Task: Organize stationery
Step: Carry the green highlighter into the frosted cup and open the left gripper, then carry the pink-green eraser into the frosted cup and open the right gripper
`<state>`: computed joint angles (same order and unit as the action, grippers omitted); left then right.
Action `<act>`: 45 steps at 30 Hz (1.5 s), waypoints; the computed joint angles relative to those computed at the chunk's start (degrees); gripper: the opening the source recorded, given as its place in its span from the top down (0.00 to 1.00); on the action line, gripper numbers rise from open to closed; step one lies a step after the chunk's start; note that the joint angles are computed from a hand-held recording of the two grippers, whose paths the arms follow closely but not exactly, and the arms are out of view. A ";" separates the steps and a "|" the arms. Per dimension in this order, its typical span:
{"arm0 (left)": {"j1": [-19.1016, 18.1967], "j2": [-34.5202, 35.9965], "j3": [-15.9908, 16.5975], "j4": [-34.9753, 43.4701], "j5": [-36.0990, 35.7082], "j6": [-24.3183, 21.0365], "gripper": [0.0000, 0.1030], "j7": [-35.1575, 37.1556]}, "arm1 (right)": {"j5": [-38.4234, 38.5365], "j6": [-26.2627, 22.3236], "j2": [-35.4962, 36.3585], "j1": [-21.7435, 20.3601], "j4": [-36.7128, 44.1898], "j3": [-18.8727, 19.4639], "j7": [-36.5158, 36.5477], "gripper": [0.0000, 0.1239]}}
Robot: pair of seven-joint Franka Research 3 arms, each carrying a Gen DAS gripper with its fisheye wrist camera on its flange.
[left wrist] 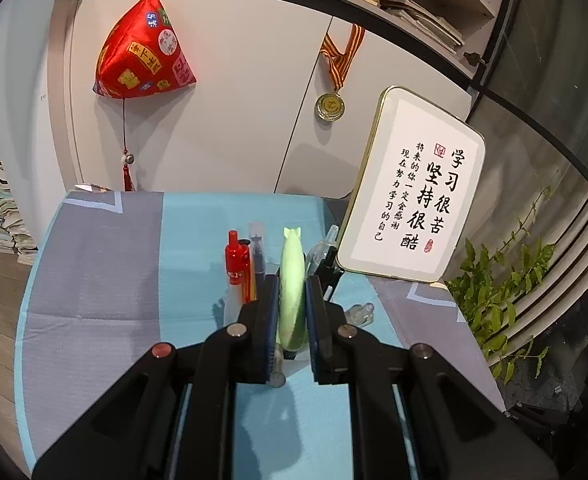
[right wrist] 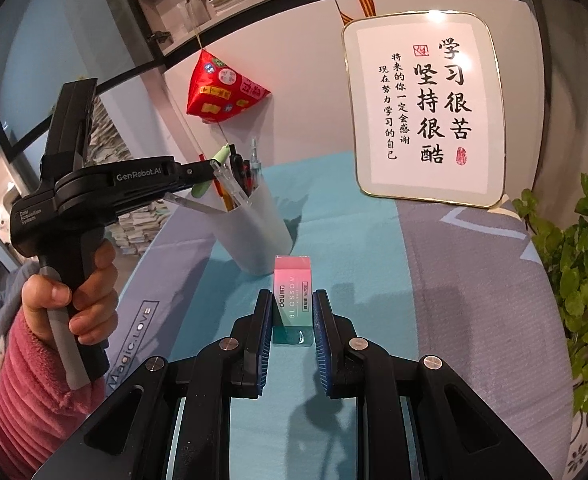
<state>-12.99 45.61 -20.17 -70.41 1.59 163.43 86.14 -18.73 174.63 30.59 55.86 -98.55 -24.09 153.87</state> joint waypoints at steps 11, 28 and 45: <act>0.26 0.13 -0.27 -0.45 0.05 0.49 0.89 -0.14 | 1.08 0.21 -0.11 -0.70 -0.22 0.87 -0.77 0.83; 0.97 -0.96 -0.96 -1.97 -0.33 1.37 0.89 0.69 | 3.85 0.77 0.46 -0.99 0.09 1.42 -3.32 0.83; 5.51 -12.84 -1.75 -21.80 2.65 14.87 0.67 -1.47 | 3.44 -1.35 1.51 -1.23 3.74 1.81 -5.42 0.83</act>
